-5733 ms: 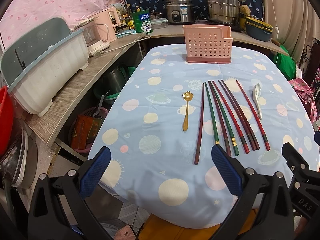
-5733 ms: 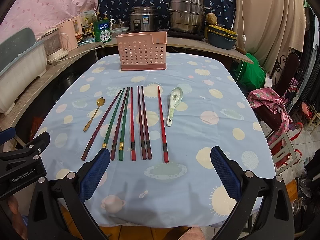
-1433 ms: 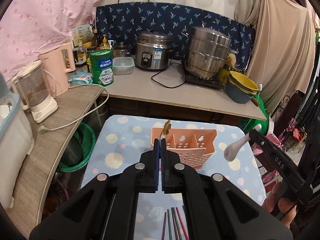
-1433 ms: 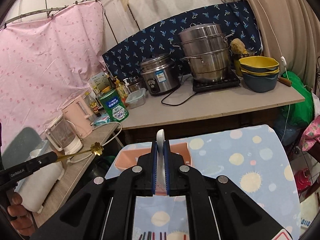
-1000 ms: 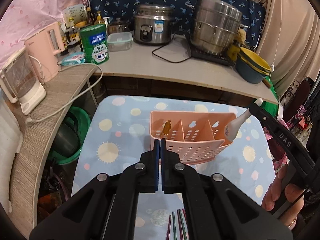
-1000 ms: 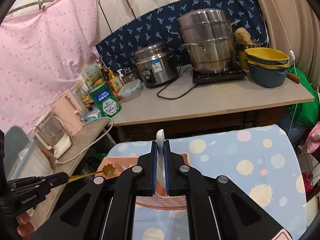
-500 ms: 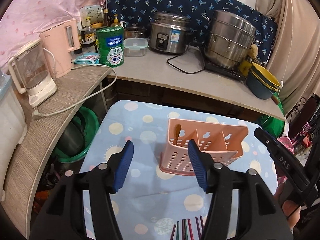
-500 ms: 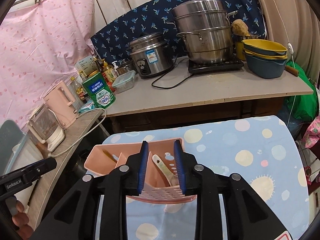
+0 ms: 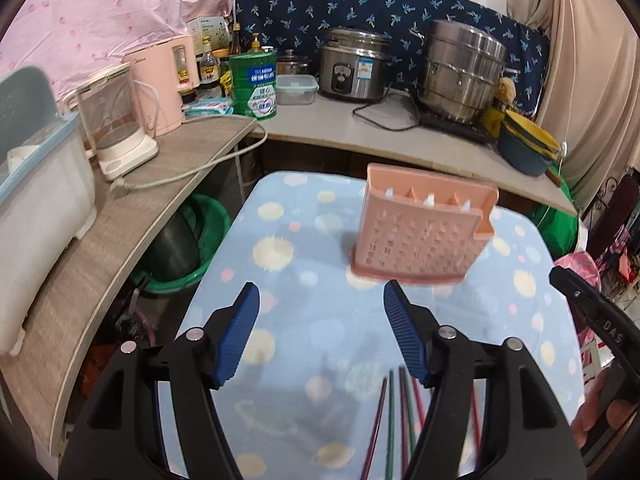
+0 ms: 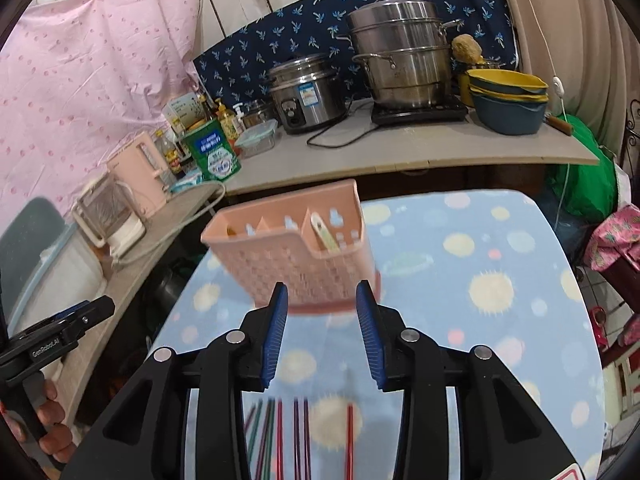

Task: Organize utensils
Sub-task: 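Grasp a dark red chopstick with the left tool while the right tool grasps a red chopstick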

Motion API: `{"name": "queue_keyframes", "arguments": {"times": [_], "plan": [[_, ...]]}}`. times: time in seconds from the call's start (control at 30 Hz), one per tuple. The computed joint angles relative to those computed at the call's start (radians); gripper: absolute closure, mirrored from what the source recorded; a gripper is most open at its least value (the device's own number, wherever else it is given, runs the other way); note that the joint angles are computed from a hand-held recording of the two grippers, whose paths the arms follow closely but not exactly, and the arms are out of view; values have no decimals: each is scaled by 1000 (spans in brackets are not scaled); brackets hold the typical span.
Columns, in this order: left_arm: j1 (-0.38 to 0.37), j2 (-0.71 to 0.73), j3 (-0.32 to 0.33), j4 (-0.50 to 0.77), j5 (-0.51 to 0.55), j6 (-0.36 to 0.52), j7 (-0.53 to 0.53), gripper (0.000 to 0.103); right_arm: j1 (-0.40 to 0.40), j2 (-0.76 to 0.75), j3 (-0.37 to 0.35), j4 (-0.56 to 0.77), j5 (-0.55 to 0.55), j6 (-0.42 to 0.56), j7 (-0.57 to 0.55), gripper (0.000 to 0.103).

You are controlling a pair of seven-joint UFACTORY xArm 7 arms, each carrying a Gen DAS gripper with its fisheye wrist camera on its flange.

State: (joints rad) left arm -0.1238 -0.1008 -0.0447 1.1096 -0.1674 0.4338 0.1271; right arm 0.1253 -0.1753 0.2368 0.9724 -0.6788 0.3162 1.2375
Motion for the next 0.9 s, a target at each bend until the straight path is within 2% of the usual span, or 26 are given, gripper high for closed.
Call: {"name": "queue_keyframes", "arguments": {"times": [0.17,0.33,0.47,0.6,0.77,0.9], "plan": [[-5,-142,9,-215,7,-30,16,42,25,-125,55,-159,33,52,25,68],[-31,-254,42,-382,-21,-24,60,42,56,-225,120,-292,103,107,42,68],[-4,-326,9,-510,47,-68,43,42,89,-276,165,-363,153,159,51,68],[-38,-381,45,-591,29,-42,65,42,135,-303,185,-425,211,170,72,68],[-45,-436,49,-666,28,-21,63,42,153,-303,232,-446,217,205,116,69],[-50,-473,48,-705,36,-5,67,42,179,-294,235,-461,224,199,140,73]]}}
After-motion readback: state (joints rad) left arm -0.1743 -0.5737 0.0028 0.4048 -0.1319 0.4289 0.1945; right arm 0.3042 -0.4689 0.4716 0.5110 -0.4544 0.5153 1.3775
